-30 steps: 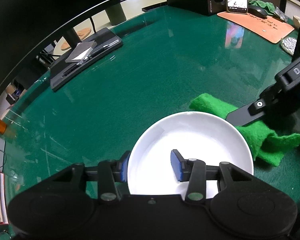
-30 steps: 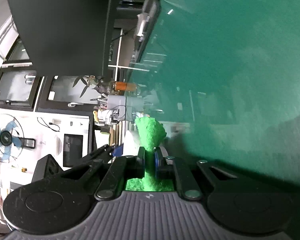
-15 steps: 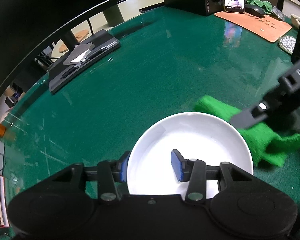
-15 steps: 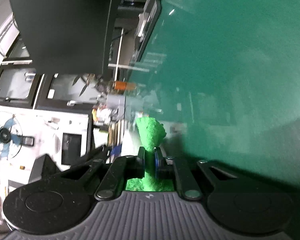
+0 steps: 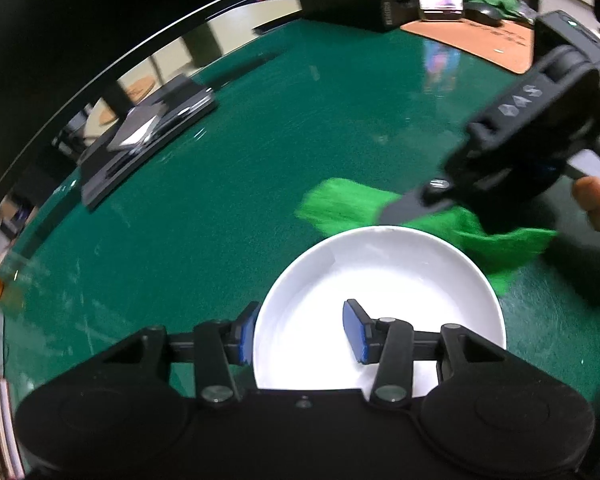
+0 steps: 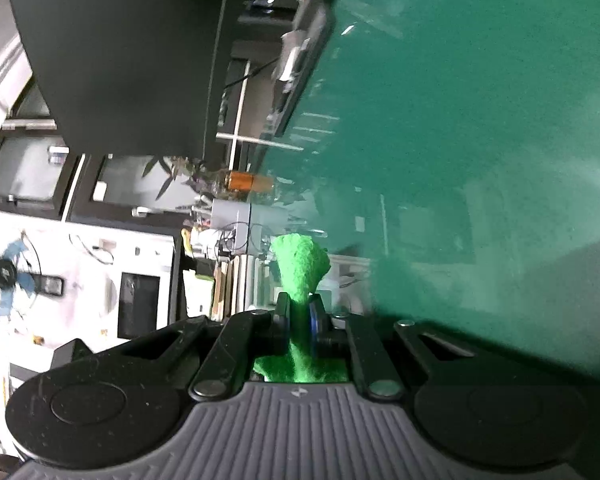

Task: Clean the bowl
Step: 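Tilt the bowl with the left tool while the right tool wipes the cloth over the rim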

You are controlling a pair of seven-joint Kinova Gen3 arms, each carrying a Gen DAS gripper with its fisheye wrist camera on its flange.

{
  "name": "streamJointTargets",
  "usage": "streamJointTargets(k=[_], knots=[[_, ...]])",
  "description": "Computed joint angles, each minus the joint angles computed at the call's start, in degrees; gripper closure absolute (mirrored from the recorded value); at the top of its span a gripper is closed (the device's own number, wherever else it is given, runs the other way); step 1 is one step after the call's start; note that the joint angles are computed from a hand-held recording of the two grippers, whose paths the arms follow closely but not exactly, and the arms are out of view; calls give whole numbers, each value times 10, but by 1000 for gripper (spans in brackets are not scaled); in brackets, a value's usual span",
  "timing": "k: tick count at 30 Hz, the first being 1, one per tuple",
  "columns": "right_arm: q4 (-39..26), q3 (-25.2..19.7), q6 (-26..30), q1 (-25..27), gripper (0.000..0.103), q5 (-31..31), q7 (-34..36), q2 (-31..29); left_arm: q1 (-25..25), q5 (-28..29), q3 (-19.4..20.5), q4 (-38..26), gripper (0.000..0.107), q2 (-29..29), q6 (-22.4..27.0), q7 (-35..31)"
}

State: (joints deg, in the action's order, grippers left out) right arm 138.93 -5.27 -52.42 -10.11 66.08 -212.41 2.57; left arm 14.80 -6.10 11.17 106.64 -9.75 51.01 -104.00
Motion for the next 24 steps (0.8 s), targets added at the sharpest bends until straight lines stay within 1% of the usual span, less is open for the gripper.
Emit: streamJointTargets(k=[3, 4, 5, 6, 7, 9, 10, 11, 12, 13, 14, 15, 16, 17, 18, 20, 24], knots=[[37, 4, -2, 0, 92, 4, -23, -32, 7, 11, -13, -2, 63, 3, -1, -20], [40, 6, -3, -2, 93, 5, -25, -33, 13, 12, -19, -3, 63, 5, -1, -21], [45, 7, -6, -4, 93, 2, -21, -33, 10, 9, -14, -8, 64, 8, 4, -12], [49, 8, -6, -6, 93, -4, -17, -35, -2, 5, 1, -15, 64, 13, 13, 6], [52, 9, -3, -8, 93, -11, -15, -39, -24, 9, 20, -22, 64, 15, 23, 29], [58, 10, 3, -12, 92, -24, -10, -46, -77, 42, 45, -16, 63, -2, 24, 76], [60, 11, 6, -14, 92, -28, -8, -48, -104, 58, 57, -10, 57, -16, 26, 99], [62, 12, 10, -16, 92, -32, -7, -52, -131, 73, 70, -2, 45, -32, 30, 122], [64, 14, 13, -18, 92, -36, -7, -55, -146, 78, 81, 4, 42, -44, 34, 146], [68, 15, 17, -20, 92, -43, -6, -59, -152, 75, 90, 8, 42, -51, 38, 169], [72, 15, 20, -22, 92, -52, -5, -61, -146, 71, 90, 12, 43, -54, 42, 187], [75, 16, 22, -25, 92, -58, -2, -62, -131, 62, 83, 14, 47, -53, 44, 196], [74, 17, 24, -28, 92, -60, -1, -61, -104, 43, 72, 16, 66, -48, 47, 209], [73, 17, 26, -30, 92, -61, -1, -62, -87, 28, 67, 17, 76, -44, 49, 218], [72, 18, 26, -32, 92, -60, -1, -62, -70, 18, 58, 19, 84, -43, 48, 218], [69, 19, 26, -35, 91, -53, -6, -62, -21, 10, 12, 15, 84, -32, 45, 190], [67, 21, 21, -38, 91, -42, -17, -61, 57, 13, -76, -1, 81, -10, 46, 99]])
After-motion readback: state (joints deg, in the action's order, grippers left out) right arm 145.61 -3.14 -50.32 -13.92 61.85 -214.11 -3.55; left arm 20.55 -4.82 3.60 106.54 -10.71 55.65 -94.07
